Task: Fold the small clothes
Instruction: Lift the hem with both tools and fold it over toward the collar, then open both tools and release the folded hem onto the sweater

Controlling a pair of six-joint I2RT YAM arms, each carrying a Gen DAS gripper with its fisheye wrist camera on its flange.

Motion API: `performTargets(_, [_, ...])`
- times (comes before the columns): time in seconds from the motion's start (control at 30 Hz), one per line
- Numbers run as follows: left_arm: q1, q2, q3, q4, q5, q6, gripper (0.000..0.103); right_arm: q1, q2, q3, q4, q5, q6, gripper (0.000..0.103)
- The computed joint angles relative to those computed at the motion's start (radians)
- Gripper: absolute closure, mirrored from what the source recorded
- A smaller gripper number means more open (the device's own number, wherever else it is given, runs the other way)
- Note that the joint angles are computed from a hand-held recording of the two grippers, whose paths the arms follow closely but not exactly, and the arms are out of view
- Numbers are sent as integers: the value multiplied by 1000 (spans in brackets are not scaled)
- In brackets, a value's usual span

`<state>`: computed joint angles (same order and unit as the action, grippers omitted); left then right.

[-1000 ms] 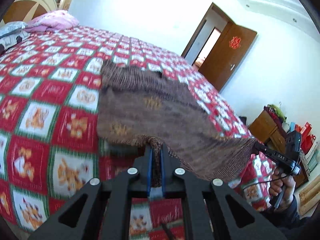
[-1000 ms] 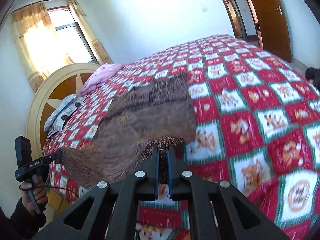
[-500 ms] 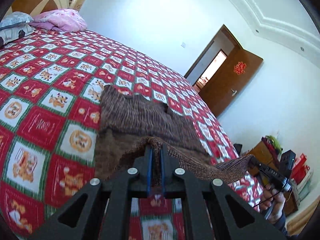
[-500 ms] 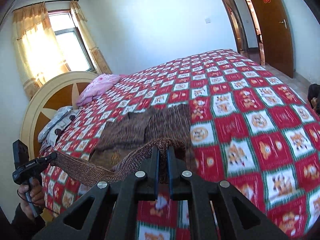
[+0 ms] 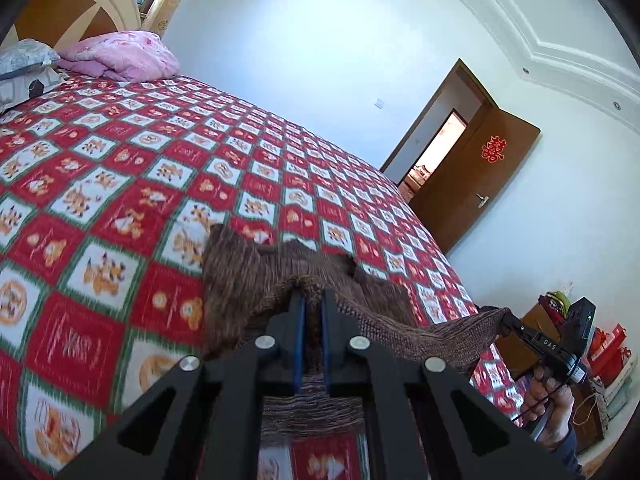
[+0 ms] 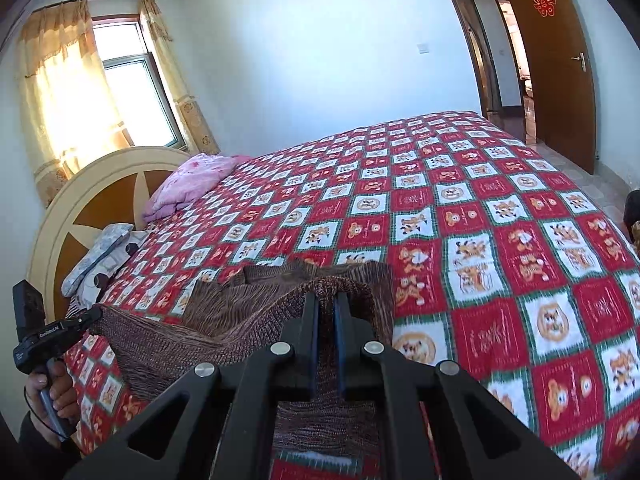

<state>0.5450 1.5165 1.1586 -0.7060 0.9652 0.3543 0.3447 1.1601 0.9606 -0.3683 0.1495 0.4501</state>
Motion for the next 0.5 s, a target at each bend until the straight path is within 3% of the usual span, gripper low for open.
performTargets(0.27, [-135,201,95,198,-164,-165,96,-112,316,152,70,-82,-45,97])
performTargets(0.5, [-220,373,179,275,-273,-237,96,-159,625,343,66,-100,-67,97])
